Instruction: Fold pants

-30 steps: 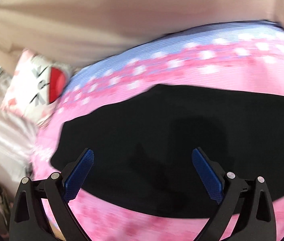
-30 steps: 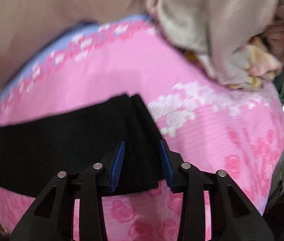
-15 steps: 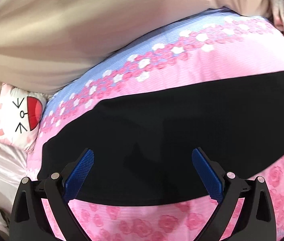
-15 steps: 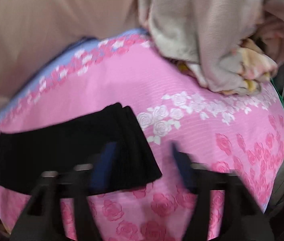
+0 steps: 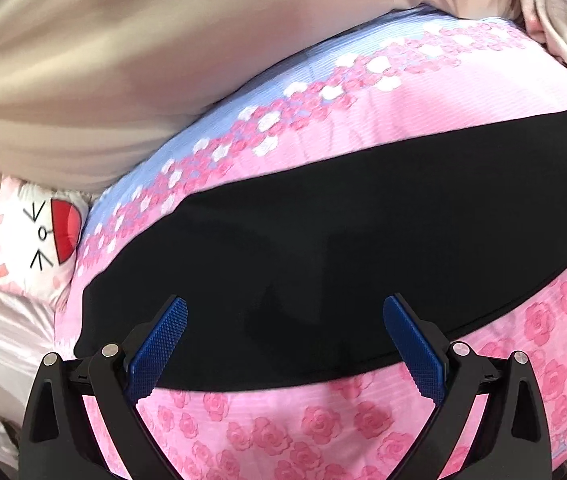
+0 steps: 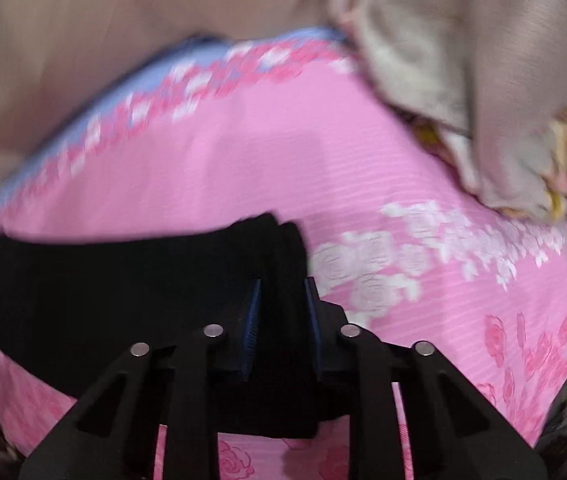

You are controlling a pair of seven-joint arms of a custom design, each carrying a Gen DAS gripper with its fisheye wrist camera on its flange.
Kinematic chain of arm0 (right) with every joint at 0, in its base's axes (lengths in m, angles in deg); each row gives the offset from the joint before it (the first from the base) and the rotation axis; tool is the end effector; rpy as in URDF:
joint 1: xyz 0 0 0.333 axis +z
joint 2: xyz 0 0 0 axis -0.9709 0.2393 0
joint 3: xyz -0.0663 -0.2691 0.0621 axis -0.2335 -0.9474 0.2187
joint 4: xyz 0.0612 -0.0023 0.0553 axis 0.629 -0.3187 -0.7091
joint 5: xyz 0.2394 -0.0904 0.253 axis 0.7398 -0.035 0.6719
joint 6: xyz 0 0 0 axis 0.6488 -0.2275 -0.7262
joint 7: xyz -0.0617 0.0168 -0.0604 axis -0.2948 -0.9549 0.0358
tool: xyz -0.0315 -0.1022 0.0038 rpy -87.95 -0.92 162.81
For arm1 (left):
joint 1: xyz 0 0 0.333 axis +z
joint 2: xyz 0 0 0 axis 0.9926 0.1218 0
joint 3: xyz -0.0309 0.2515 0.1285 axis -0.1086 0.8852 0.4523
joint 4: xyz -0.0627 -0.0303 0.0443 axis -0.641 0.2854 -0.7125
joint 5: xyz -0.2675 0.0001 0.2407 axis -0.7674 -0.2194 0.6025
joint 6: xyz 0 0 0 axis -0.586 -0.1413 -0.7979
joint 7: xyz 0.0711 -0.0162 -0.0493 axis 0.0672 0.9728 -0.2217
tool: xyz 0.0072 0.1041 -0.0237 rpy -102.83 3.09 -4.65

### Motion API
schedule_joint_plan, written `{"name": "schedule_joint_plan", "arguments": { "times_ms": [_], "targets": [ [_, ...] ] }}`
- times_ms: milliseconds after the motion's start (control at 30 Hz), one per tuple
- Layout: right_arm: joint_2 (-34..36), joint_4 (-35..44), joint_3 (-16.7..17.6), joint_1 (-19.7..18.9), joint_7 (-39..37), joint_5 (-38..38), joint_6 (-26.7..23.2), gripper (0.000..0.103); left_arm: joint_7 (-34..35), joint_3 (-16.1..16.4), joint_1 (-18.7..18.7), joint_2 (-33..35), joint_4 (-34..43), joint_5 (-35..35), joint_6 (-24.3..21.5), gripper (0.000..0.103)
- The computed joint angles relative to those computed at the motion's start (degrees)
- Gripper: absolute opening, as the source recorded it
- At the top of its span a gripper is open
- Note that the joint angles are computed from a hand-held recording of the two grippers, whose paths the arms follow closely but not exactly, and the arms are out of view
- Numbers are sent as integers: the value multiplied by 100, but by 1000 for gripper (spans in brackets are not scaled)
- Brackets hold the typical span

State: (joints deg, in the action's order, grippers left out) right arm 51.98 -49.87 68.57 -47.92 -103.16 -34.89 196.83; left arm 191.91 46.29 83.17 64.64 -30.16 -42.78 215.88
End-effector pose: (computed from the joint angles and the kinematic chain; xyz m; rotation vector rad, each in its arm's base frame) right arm 0.2763 0.2955 0.4520 -0.6709 2.5848 -0.6635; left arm 0.5766 -0.0594 0.5244 -0.5602 2.4664 -0.4966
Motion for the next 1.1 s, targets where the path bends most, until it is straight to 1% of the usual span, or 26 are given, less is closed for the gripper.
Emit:
{"name": "schedule_joint_plan", "arguments": {
  "times_ms": [33,67,100,167,233,267,300,367,433,467,500,533,567,600,633,700,733,800,833,900,933,967,1000,1067,1100],
  "targets": [
    [-3,-47,-26,40,18,131,34,27,-143,19,8,53,39,139,5,98],
    [-21,-124,-37,70,96,216,170,38,-312,35,17,109,85,299,2,98],
    [-63,-200,21,72,294,201,314,38,-466,49,32,164,140,427,-16,98],
    [-12,-206,93,64,469,172,436,48,-624,64,92,260,267,466,-50,98],
    [309,88,146,35,398,90,196,52,-669,60,145,334,346,480,-36,98],
    [425,198,112,56,328,106,86,52,-703,58,161,372,367,539,11,98],
    [505,271,36,76,233,112,92,52,-725,52,177,399,389,576,24,98],
    [595,354,-40,113,166,129,16,41,-734,37,226,475,528,553,-81,98],
    [591,367,-69,137,306,147,-25,40,-627,7,287,524,646,412,-174,98],
    [646,470,-49,152,358,181,-182,41,-554,-7,313,550,694,348,-192,98],
    [769,704,1,174,473,273,-495,42,-498,-15,331,575,734,316,-193,98],
    [814,795,10,215,573,294,-605,50,-427,-26,356,620,805,256,-205,98],
    [922,972,84,254,800,270,-801,68,-417,-30,374,669,887,225,-251,98],
    [1018,1099,127,306,970,217,-976,74,-420,-31,394,722,981,207,-331,98],
    [1094,1158,141,366,1133,152,-1041,78,-446,-24,414,810,1114,214,-426,98],
    [1179,1062,-3,483,1220,275,-785,77,-502,-21,436,904,1228,294,-487,98],
    [1287,1111,-24,518,1237,265,-817,77,-529,-14,446,964,1302,362,-533,98],
    [1556,1382,-77,584,1118,169,-1128,76,-563,-12,474,1030,1377,454,-548,98],
    [1567,1392,-126,618,1138,98,-1115,65,-553,-16,500,1062,1425,464,-567,98],
    [1378,1197,-195,664,1342,-24,-869,36,-551,-26,533,1107,1486,492,-579,98],
    [1228,1013,-237,679,1523,-141,-574,18,-543,-26,545,1147,1536,528,-593,98],
    [1219,1029,-223,632,1553,-156,-515,19,-532,-29,558,1184,1583,554,-596,98],
    [1326,1225,-212,617,1410,-163,-680,18,-518,-37,576,1218,1639,554,-608,98],
    [1489,1574,-173,609,1375,-328,-896,18,-488,-59,632,1348,1875,496,-728,98],
    [1601,1828,-143,621,1362,-464,-1080,18,-499,-64,657,1433,2027,476,-797,98]
  ]
}}
